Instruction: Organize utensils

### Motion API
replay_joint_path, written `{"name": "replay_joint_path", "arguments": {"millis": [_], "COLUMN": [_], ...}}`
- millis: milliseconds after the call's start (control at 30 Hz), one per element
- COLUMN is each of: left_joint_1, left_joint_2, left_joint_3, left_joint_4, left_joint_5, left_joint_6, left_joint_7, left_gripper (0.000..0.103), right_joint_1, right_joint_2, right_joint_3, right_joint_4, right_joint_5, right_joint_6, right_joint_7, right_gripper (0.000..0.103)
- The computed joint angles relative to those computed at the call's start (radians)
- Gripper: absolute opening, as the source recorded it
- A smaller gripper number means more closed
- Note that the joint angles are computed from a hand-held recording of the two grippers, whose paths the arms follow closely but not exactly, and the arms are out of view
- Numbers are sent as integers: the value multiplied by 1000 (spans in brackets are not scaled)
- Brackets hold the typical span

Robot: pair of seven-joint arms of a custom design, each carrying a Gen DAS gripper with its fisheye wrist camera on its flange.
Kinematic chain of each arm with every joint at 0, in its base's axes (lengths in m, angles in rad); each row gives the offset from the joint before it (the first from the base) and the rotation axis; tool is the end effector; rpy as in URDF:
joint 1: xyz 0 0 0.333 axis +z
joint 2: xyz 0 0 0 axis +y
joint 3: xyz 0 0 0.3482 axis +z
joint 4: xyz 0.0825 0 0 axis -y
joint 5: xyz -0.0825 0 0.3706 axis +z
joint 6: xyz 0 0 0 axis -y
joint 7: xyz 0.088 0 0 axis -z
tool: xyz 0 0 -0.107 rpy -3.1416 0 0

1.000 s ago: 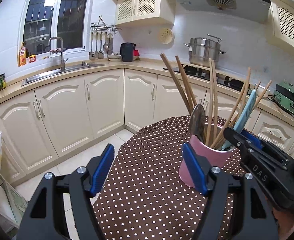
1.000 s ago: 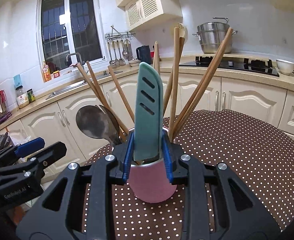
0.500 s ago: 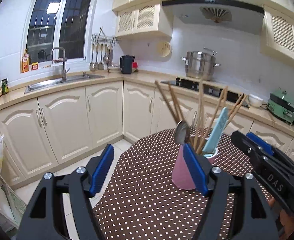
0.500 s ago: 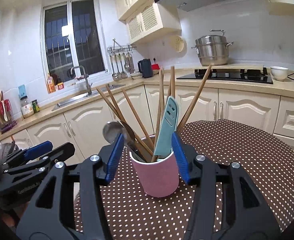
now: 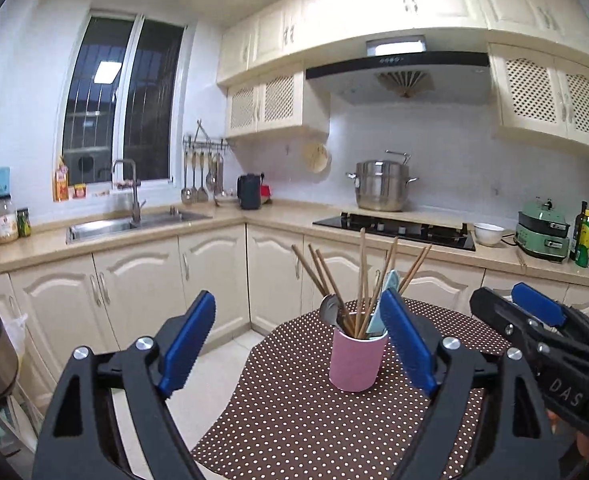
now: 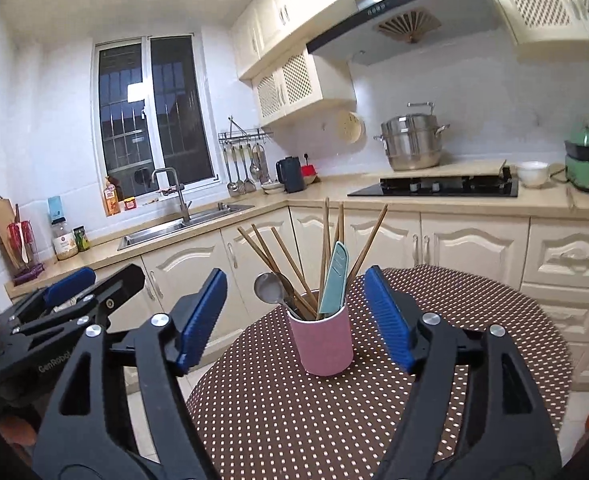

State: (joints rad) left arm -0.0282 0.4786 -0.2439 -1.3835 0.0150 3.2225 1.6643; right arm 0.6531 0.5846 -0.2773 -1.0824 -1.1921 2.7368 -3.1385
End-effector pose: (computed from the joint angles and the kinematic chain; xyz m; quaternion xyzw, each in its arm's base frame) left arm 0.7177 -0.1451 0.6475 -0.4701 0.6139 -0.5056 0.3828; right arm 0.6662 0.3872 0.6306 -0.4899 0.5828 -0.4127 0.5000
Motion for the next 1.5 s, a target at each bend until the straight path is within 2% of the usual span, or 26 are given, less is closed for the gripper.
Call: {"name": "replay_joint_path", "arguments": {"millis": [33,100,233,400,533,633,900,1000,1133,1400,1500], "left_joint_1": [-2,32,75,161,255,292,280,252,282,156,152], "left_joint_2": [-16,-58,-119,-166,-188,-206,-235,-240,-226,-222,-214], "left_joint_3": [5,-36,-83,-167,-259,-284,-236,-196,-211,-61,-56], "left_joint_4": [-20,-80,-169,-227,-261,-285,-313,-315,-301,-286,-276], "left_joint_5": [1,8,28,105,167,210,300,322,415,406,417], "left_joint_6": [15,49,117,126,148,176,237,250,256,277,271], "left_joint_7": [-1,9,-7,-31,-78,-130,-239,-269,-358,-371,-382], "left_gripper": [83,85,87,88,88,88,89,89,89,89,89], "right_joint_1": [12,38,71,80,62,54,21,5,-8,-18,-22], "right_joint_2": [-15,-51,-120,-194,-230,-251,-285,-286,-285,-274,-265], "right_joint_3": [-7,-13,6,45,90,125,213,242,259,265,261], "right_joint_4": [-18,-59,-130,-214,-253,-273,-302,-303,-302,-289,-275], "right_joint_5": [-15,-63,-163,-269,-309,-345,-447,-469,-485,-479,-464], "right_joint_6": [-4,-30,-109,-168,-198,-232,-322,-345,-351,-333,-322], "right_joint_7": [9,35,82,165,187,187,202,200,201,195,180], "right_gripper": [76,77,81,85,87,88,90,90,91,91,91]}}
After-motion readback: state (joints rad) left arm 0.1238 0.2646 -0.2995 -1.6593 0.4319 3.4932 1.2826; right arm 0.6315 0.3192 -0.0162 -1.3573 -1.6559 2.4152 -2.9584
